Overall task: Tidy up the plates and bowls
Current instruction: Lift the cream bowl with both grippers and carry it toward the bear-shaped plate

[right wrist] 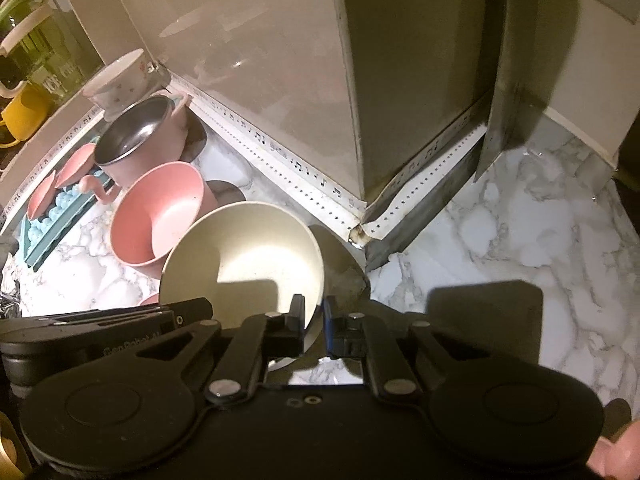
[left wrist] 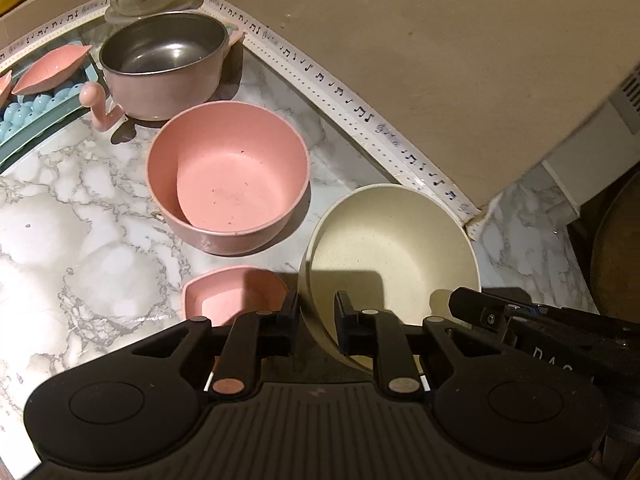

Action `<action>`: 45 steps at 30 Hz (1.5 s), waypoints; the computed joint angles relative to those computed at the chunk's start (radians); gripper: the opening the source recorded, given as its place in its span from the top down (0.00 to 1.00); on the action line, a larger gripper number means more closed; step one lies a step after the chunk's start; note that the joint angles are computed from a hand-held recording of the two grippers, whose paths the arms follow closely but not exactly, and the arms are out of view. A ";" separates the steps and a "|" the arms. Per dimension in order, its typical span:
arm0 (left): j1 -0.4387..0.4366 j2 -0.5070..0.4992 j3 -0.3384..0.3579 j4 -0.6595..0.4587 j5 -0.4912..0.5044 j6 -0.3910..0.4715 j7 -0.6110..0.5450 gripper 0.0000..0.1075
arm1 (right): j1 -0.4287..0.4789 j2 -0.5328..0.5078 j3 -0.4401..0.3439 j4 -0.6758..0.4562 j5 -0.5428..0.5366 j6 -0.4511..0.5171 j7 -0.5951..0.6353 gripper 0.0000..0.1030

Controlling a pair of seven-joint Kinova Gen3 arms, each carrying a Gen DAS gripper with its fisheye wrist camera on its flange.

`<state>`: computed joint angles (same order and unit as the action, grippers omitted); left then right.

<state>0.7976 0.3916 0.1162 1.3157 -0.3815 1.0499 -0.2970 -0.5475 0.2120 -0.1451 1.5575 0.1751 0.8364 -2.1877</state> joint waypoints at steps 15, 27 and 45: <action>0.057 -0.131 0.056 0.113 -0.080 0.055 0.101 0.83 | -0.105 -0.106 -0.064 0.063 0.126 0.031 -0.216 0.92; 0.044 -0.254 0.153 0.256 -0.085 0.104 0.196 0.83 | -0.208 -0.121 -0.136 0.072 0.202 0.078 -0.385 0.92; -0.020 -0.379 0.269 0.449 0.022 0.105 0.268 0.83 | -0.354 -0.061 -0.161 0.054 0.192 0.123 -0.462 0.92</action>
<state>0.7771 0.0125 0.3855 1.7644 -0.3591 1.1549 -0.0286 -0.9018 0.1506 -0.3058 1.6120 0.3674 0.9595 -2.6501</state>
